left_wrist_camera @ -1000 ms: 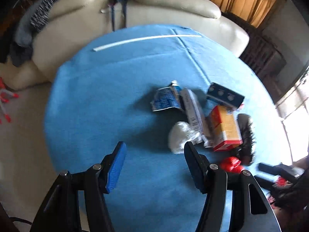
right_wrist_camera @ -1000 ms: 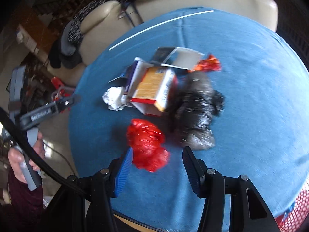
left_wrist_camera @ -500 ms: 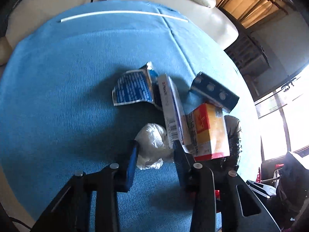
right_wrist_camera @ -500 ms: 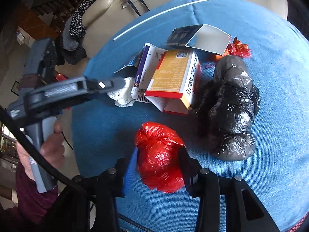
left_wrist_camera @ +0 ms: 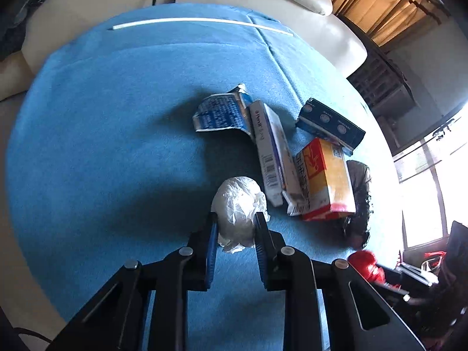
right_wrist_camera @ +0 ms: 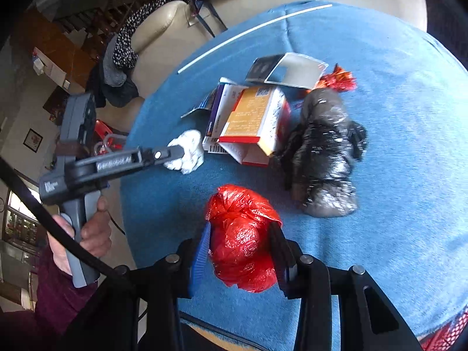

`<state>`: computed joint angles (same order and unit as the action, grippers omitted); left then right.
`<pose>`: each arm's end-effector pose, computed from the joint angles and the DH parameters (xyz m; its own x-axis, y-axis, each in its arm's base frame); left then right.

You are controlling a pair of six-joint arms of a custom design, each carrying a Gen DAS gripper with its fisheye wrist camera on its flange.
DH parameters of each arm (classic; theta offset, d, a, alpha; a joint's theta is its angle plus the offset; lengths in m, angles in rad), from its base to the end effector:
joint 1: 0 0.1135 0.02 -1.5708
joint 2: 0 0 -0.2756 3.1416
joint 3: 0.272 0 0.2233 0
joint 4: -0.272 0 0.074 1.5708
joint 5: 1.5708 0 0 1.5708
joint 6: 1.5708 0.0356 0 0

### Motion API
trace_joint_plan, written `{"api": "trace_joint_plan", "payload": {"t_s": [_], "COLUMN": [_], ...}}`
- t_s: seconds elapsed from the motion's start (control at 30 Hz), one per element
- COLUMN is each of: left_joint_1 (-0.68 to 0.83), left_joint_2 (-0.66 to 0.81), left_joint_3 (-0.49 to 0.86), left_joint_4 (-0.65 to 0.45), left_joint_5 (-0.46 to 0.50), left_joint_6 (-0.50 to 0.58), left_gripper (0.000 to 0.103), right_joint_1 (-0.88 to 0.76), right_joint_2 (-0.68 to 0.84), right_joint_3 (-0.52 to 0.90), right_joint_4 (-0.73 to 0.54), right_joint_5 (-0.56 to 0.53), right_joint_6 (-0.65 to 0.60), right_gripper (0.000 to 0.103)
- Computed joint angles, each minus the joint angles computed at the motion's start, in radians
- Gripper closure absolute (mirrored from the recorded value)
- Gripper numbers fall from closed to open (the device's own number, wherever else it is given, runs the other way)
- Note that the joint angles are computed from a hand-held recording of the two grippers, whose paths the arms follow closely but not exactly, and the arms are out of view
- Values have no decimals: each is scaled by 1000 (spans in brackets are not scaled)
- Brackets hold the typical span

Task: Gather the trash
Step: 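Grasp the red plastic bag with the right tool while the left tool grasps the white crumpled tissue, then carry the red bag and white tissue over the red mesh basket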

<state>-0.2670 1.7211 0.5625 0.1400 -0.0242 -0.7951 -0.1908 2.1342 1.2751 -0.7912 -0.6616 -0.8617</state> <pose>0.2509 -0.0677 0.1196 -0.7546 -0.5335 -0.3820 -0.4102 0.8379 -0.3601 0.3429 -0.0440 0.1210 -0.7872 -0.4578 -0.4131 -0.6142 0.6419 0.4591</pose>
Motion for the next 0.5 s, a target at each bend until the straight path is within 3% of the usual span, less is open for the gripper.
{"api": "trace_joint_plan", "payload": {"t_s": [0.2, 0.5], "left_joint_1": [-121, -390], "left_joint_2": [-149, -120], "left_joint_3": [-16, 238], "left_joint_4": [-134, -483], "left_joint_5": [-147, -459], "left_joint_6": [-79, -154], "left_gripper": [78, 78], "right_joint_1": [-60, -139], "right_joint_2": [15, -5], "right_joint_3": [47, 54], "right_joint_4": [-72, -95], "right_joint_5": [-34, -65], "right_joint_6": [-48, -77], "right_gripper": [61, 60]}}
